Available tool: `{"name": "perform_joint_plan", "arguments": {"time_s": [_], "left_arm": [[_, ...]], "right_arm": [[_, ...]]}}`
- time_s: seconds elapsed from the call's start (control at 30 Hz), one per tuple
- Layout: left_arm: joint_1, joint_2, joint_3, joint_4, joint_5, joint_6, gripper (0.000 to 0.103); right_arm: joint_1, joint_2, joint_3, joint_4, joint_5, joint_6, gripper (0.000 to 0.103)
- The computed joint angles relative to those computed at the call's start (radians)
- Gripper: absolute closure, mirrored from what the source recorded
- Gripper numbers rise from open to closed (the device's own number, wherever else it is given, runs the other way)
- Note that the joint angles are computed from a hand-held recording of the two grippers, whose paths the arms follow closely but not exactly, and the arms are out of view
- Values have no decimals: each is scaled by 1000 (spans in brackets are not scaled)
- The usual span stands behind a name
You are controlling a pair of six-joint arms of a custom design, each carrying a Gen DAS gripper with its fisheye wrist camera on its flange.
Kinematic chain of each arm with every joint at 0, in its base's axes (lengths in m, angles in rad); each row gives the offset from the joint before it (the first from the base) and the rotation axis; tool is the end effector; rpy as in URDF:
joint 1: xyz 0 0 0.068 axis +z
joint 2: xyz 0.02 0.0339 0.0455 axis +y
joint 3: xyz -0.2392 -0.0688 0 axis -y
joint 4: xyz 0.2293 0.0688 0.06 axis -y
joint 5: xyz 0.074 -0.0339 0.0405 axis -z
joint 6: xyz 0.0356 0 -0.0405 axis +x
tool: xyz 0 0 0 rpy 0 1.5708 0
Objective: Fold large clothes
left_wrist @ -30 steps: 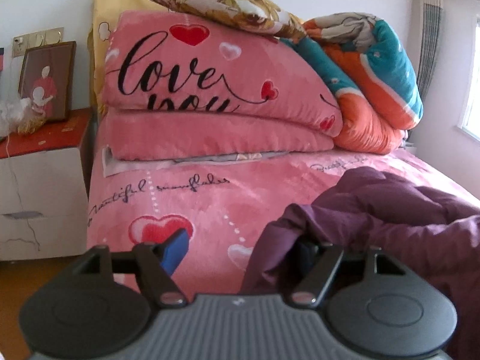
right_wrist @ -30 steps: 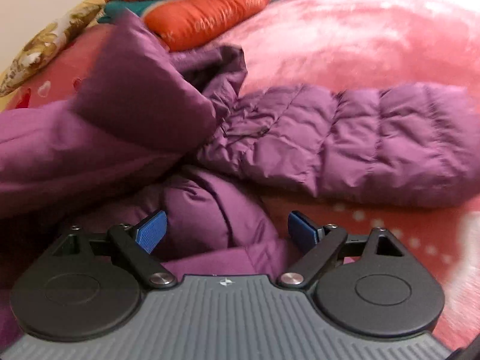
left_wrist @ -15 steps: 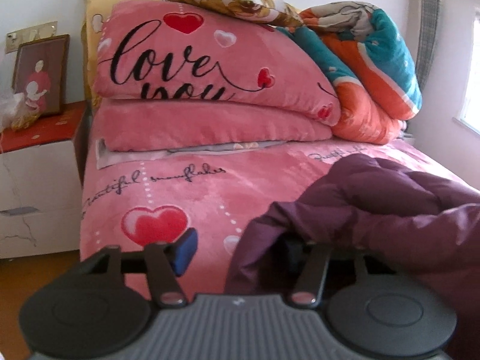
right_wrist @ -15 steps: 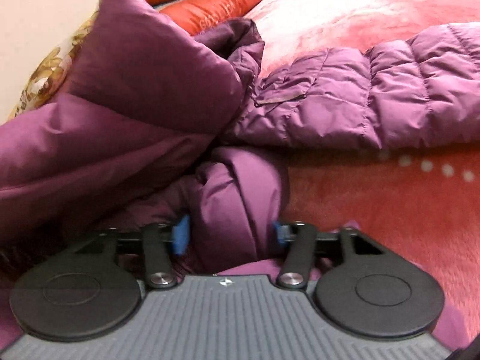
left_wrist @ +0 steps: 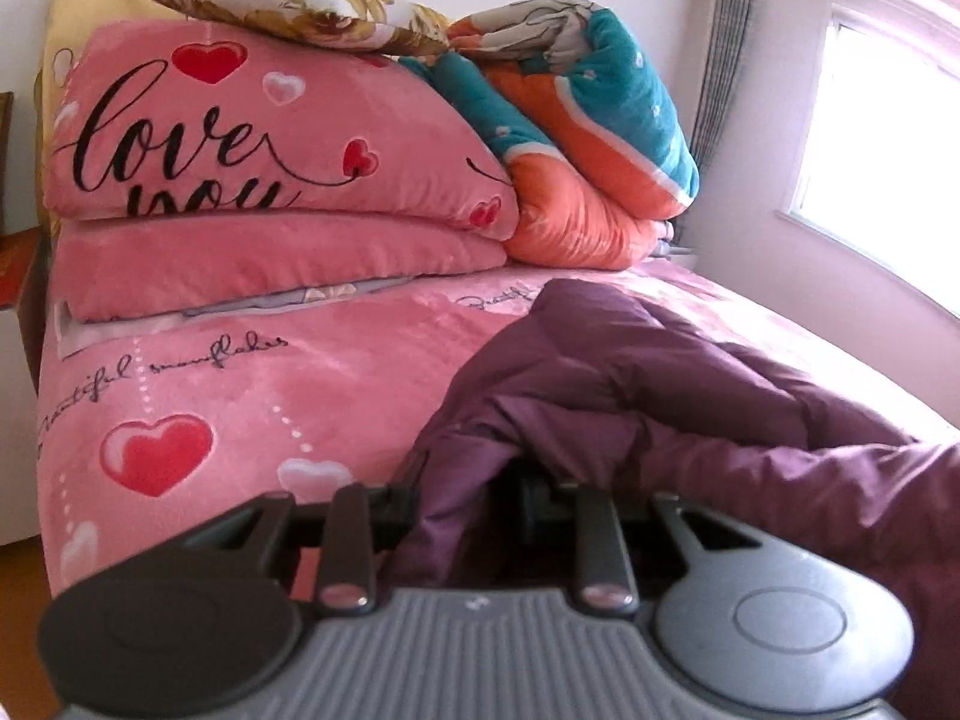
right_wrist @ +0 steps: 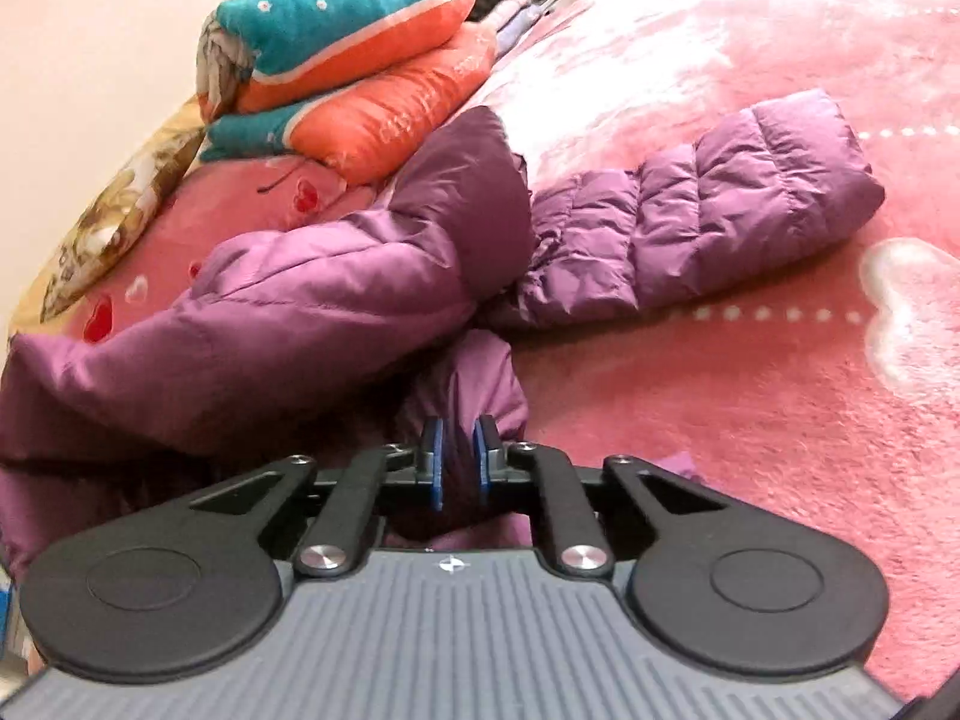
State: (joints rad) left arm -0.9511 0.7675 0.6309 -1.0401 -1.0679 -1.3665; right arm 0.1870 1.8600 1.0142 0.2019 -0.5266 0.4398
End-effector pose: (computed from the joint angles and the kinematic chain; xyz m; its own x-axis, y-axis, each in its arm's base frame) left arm 0.0940 -0.0781 0.2236 -0.3017 -0.3898 -0.8701 -0.4852 0.8484 -0.2119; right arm 0.3592 0.0862 0.1480 -0.7703 0.2289 -0.5952 -0.2517 0.7485 0.6135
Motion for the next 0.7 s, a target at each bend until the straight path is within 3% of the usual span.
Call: {"name": "perform_joint_plan", "arguments": {"time_s": [0.1, 0.13, 0.17, 0.2, 0.33, 0.43, 0.53, 0.6, 0.63, 0.67, 0.7], "left_arm": [[5, 9, -2, -21, -5, -29, 78], [12, 9, -4, -25, -4, -40, 77], [22, -4, -10, -26, -1, -38, 77], [36, -19, -17, -22, 5, -36, 75], [109, -68, -42, 1, 37, -4, 65], [148, -74, -48, 14, 54, 20, 64], [187, -84, -63, 53, 80, 83, 66], [192, -80, -68, 72, 92, 100, 68], [191, -75, -68, 78, 94, 106, 69], [186, -67, -67, 83, 94, 110, 70], [177, -60, -65, 88, 95, 117, 71]], "right_arm": [[3, 6, 40, -83, 31, -117, 78], [3, 16, 58, -99, 22, -135, 63], [-2, 17, 69, -112, 8, -154, 24], [2, 39, 99, -127, 5, -179, 2], [-11, 83, 148, -195, -37, -312, 0], [9, 190, 288, -287, -54, -377, 0], [10, 325, 457, -407, -142, -367, 0], [0, 389, 491, -377, -223, -278, 0], [-5, 394, 465, -314, -256, -223, 4], [-13, 398, 432, -243, -306, -161, 21], [-16, 389, 392, -176, -330, -111, 28]]}}
